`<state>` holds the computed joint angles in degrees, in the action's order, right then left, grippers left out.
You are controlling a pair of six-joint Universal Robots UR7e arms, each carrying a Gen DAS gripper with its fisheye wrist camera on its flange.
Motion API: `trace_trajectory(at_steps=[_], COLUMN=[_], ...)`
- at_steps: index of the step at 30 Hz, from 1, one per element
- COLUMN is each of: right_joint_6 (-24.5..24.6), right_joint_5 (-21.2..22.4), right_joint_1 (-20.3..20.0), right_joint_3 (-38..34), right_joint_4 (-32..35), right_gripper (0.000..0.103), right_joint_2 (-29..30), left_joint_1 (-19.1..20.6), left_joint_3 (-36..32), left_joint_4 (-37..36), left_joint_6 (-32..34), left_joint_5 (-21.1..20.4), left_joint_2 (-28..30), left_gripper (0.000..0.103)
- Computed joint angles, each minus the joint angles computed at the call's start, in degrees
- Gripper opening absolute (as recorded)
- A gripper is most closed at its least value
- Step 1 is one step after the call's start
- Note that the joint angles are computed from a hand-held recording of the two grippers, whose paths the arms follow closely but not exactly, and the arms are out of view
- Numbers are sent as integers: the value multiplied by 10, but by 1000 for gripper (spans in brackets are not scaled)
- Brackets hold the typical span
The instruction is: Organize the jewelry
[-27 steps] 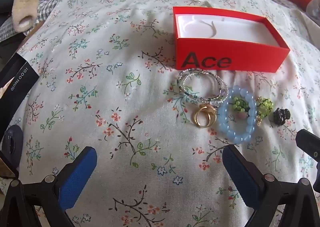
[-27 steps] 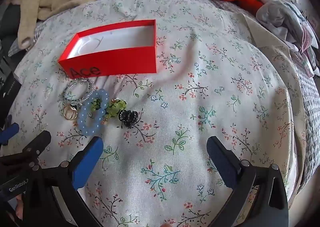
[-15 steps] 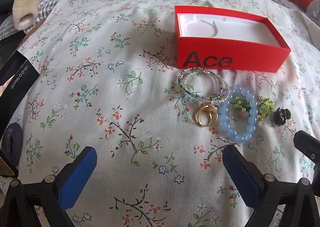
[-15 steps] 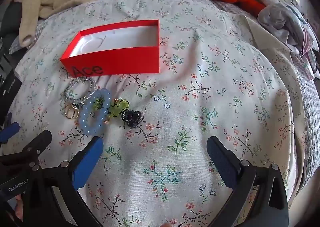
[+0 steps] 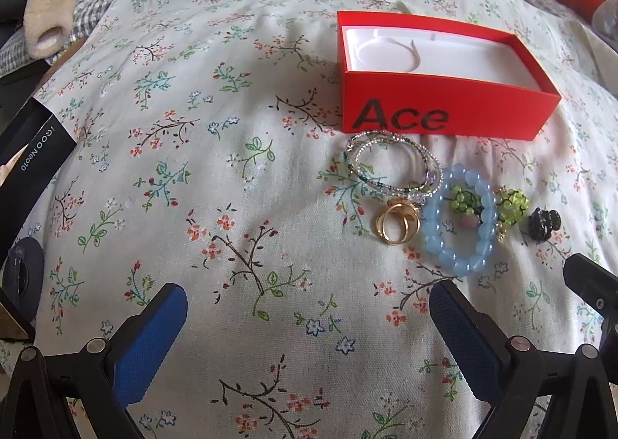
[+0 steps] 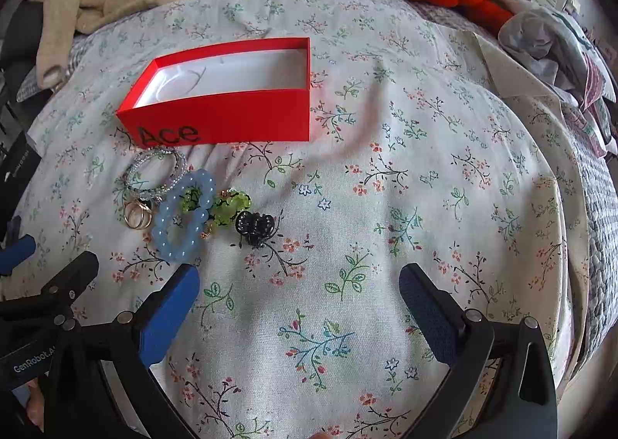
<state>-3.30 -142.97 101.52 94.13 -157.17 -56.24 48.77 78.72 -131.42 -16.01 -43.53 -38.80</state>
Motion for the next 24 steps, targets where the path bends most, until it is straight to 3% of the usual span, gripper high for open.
trace_trajectory(at_steps=[24], right_joint_6=[-5], right_joint_5=[-6], right_joint_1=[3], right_joint_3=[0], right_joint_4=[-7], right_gripper=[103], right_joint_2=[3], left_joint_1=[1], left_joint_3=[0], left_joint_4=[2], left_joint_6=[-2], left_joint_5=[0], left_joint_2=[0], left_gripper=[103])
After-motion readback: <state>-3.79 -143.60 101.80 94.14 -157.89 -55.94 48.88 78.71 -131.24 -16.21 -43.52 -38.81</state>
